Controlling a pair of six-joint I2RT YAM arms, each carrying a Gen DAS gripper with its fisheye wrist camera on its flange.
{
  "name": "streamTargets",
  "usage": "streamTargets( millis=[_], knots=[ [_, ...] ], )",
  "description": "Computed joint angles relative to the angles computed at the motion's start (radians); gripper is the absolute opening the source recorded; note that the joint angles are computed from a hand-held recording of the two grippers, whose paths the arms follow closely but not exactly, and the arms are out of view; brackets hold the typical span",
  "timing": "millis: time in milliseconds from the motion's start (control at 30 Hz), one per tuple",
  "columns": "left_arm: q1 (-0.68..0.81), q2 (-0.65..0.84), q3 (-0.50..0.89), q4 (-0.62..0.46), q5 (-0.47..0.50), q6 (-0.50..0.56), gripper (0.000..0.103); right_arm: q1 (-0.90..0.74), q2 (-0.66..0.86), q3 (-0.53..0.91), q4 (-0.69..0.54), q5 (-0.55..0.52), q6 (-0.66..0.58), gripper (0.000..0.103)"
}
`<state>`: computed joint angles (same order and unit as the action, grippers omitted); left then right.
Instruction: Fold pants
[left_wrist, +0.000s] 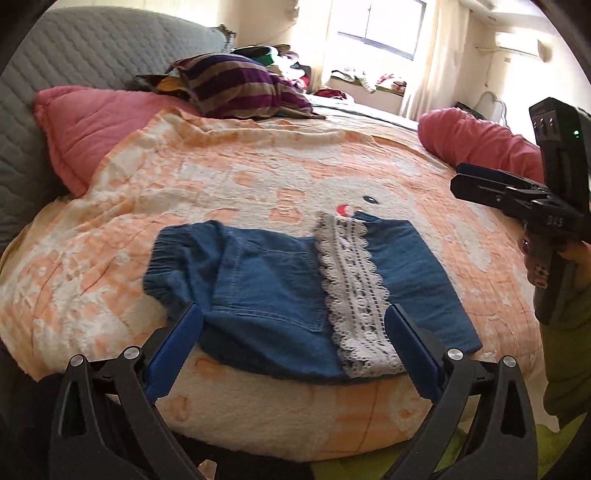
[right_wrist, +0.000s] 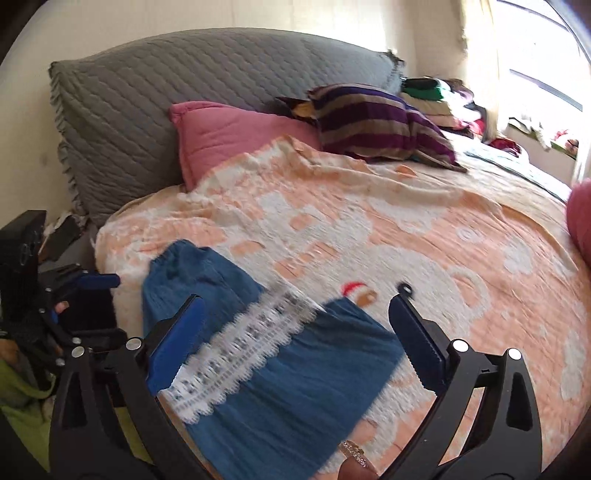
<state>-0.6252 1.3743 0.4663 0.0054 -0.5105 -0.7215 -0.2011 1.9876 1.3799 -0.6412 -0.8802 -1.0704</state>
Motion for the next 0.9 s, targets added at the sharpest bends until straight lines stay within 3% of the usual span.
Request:
streamTargets(
  millis=[267,567,900],
  knots=[
    [0.075,-0.085,-0.074,-0.002,0.021,-0.028,0.098,0.129,-0.057,-0.073,0.024,0.052,0.013,0.094],
    [0.263,-0.18,-0.208,0.082,0.159,-0.021,0.098,0.264,-0.062,-0.115,0.06,0.123,0.056,0.094],
    [0.424,-0.08,-0.284,0.28,0.355,-0.02,0.098,0.39,0.07,0.046,-0.038,0.181,0.083,0.094]
  ],
)
